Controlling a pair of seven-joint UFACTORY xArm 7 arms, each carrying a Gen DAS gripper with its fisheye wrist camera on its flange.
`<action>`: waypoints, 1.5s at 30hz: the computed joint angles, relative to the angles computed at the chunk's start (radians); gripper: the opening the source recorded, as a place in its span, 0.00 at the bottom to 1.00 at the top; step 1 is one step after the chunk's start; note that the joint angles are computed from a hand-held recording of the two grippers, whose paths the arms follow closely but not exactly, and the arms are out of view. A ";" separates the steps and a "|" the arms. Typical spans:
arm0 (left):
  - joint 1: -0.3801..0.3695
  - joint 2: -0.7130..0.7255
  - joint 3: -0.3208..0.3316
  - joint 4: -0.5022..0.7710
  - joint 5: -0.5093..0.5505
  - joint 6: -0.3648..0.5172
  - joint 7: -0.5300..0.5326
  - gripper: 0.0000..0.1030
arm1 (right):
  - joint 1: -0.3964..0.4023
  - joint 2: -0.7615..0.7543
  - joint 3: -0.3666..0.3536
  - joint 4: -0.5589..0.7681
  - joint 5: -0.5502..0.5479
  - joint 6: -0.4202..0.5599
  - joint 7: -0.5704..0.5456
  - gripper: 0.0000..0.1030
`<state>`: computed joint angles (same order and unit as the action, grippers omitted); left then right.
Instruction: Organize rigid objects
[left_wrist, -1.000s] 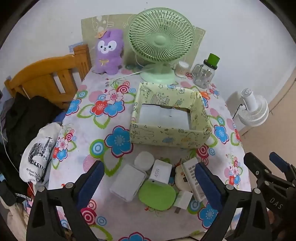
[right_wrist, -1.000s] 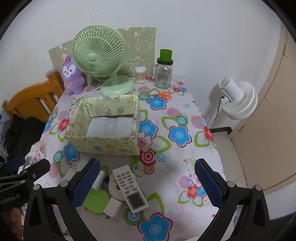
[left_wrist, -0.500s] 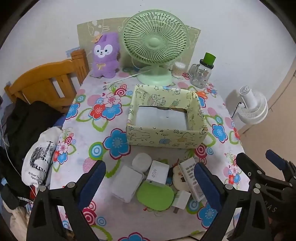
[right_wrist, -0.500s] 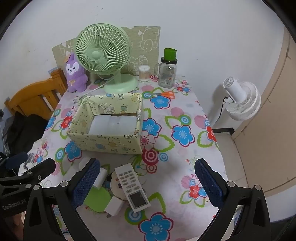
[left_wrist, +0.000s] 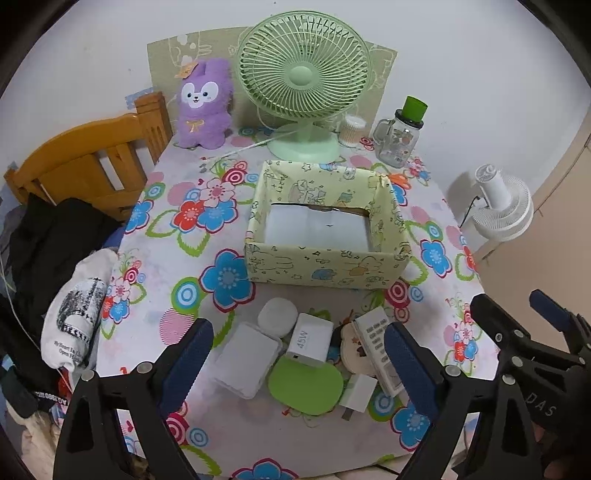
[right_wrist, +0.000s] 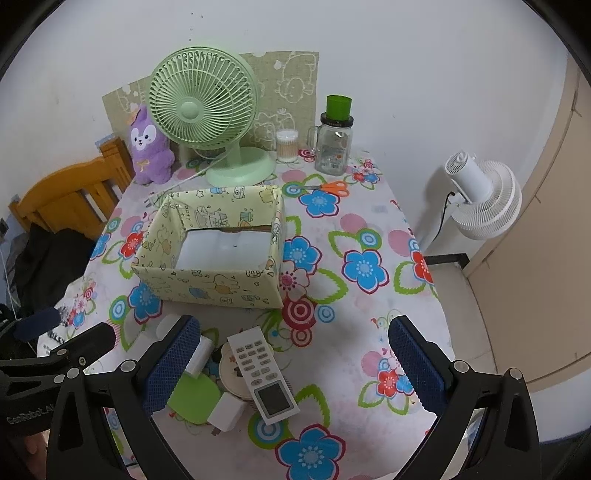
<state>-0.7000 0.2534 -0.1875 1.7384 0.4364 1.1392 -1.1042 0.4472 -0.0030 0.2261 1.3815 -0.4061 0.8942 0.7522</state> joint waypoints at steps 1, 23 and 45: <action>-0.001 0.002 0.000 0.002 -0.001 0.004 0.002 0.90 | -0.001 0.000 -0.001 -0.001 0.004 -0.003 -0.006 1.00; 0.006 -0.015 -0.007 -0.026 0.008 -0.020 -0.001 0.89 | 0.003 0.003 -0.002 0.003 0.013 0.002 -0.011 1.00; -0.007 -0.016 -0.005 -0.017 0.063 -0.009 -0.007 0.85 | 0.006 0.006 -0.001 0.008 0.009 0.005 -0.005 1.00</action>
